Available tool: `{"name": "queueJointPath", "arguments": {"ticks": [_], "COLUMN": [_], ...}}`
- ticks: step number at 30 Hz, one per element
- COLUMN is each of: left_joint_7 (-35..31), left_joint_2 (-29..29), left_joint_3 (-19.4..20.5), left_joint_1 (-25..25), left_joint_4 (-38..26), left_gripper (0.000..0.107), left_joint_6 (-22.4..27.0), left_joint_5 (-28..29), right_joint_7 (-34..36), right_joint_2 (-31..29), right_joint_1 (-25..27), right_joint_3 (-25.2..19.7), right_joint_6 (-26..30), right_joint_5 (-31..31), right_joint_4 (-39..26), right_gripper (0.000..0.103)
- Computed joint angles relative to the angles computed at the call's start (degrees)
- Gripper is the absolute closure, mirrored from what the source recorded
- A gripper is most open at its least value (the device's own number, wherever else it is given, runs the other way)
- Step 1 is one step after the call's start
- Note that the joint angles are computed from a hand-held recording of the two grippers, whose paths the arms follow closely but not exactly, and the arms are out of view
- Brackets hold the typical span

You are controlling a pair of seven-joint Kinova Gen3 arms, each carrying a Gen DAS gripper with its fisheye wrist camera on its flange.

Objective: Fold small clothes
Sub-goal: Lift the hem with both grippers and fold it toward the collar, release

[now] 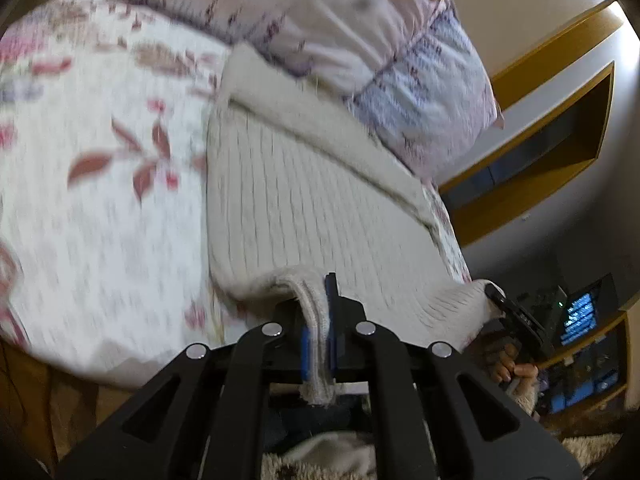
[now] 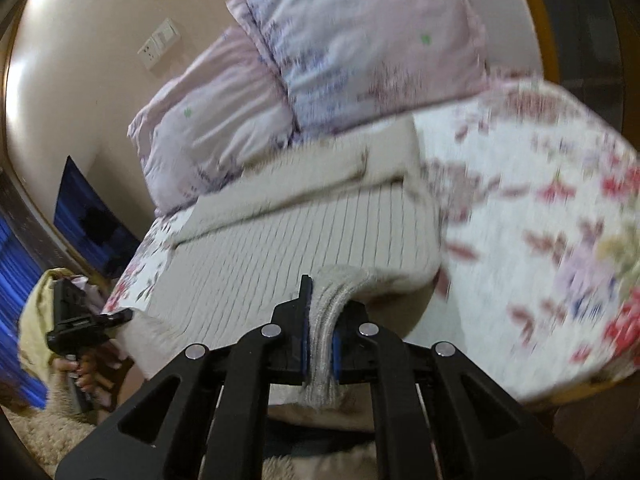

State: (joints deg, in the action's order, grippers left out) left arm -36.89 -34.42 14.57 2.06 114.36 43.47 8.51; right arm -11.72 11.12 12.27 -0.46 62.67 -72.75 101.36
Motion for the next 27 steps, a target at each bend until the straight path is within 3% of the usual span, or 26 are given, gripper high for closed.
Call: {"name": "queueJointPath", "arguments": {"ticks": [2,5,13,22,27], "left_joint_7": [0.06,0.10,-1.10,-1.05,-1.55], "left_joint_2": [0.54,1.87,8.79,17.73,22.77], "left_joint_3": [1.11,2.57,4.62,1.62,-2.36], "left_joint_1": [-2.40,-6.16,-11.37,-9.47,-6.95], "left_joint_4": [-2.02,-5.34,-13.68,-20.48,-22.28], "left_gripper": [0.102,0.102,0.102,0.102,0.102], "left_joint_6": [1.05,1.93,1.88,0.32,-1.87], "left_joint_5": [-2.50,-6.51,-15.46,-21.88,-22.97], "right_joint_7": [2.66,7.72,19.82,17.92,7.84], "right_joint_2": [-1.26,-3.41,-4.24,0.02,4.88], "right_joint_1": [0.07,-3.86,-10.93,-15.03,-15.50], "right_joint_3": [-1.42,-0.33,-2.40,-3.74,-5.22], "right_joint_6": [-3.52,-10.14,-25.49,-32.88,-34.55], "right_joint_5": [-2.80,-8.14,-20.85,-22.53,-15.97], "right_joint_4": [0.76,2.09,1.39,-5.95,-12.77], "right_gripper": [0.095,0.095,0.095,0.095,0.095]}}
